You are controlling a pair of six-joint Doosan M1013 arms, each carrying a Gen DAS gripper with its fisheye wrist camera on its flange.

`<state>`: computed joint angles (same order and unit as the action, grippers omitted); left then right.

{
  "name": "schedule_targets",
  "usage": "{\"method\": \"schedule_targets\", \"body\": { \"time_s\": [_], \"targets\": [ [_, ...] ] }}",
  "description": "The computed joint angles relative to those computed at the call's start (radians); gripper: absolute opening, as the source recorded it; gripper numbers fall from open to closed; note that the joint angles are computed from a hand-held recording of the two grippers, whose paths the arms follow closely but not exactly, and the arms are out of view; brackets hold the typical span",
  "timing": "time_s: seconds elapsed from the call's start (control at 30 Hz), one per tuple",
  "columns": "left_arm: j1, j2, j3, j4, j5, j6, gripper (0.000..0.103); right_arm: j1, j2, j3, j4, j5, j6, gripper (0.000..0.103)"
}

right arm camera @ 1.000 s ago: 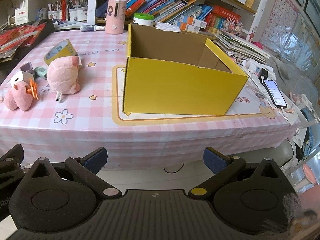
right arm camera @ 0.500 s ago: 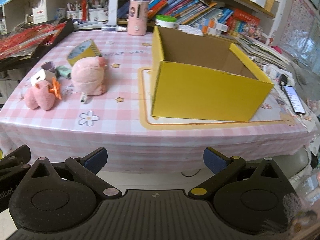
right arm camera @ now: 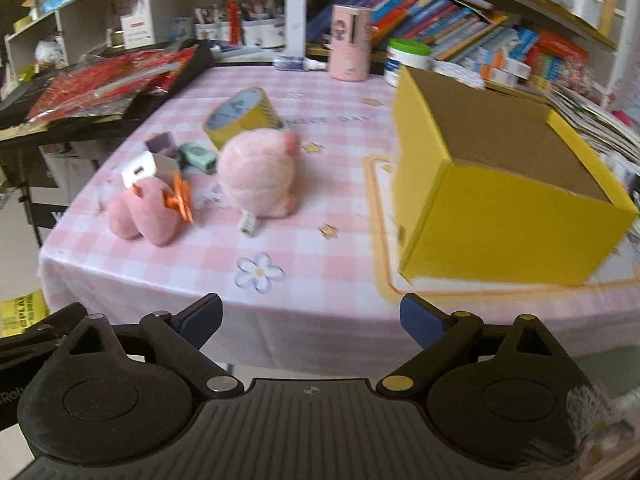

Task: Organize objects
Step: 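Move the right tool to the pink plush pig while the left tool approaches the orange-footed plush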

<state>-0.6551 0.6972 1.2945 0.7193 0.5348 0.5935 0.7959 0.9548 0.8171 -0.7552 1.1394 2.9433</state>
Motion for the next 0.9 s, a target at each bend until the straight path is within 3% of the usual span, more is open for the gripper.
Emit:
{"method": "schedule_targets", "body": {
  "time_s": [0.2,0.37,0.53,0.77,0.9],
  "targets": [
    [0.012,0.033,-0.05,-0.054,-0.005,0.056,0.102,-0.025,-0.002,0.006,-0.039,-0.106,-0.007,0.094],
    [0.007,0.056,-0.078,-0.001,-0.04,0.028,0.102,-0.043,0.002,0.005,-0.081,-0.182,-0.021,0.094],
    [0.014,0.092,-0.146,-0.104,-0.028,0.13,0.102,-0.065,0.019,-0.022,-0.076,-0.243,-0.11,0.095],
    [0.023,0.142,-0.237,-0.218,0.018,0.274,0.102,-0.104,0.073,-0.121,0.036,-0.229,-0.235,0.098],
    [0.02,0.179,-0.302,-0.218,0.092,0.329,0.102,-0.124,0.125,-0.214,0.118,-0.183,-0.34,0.099]
  ]
}}
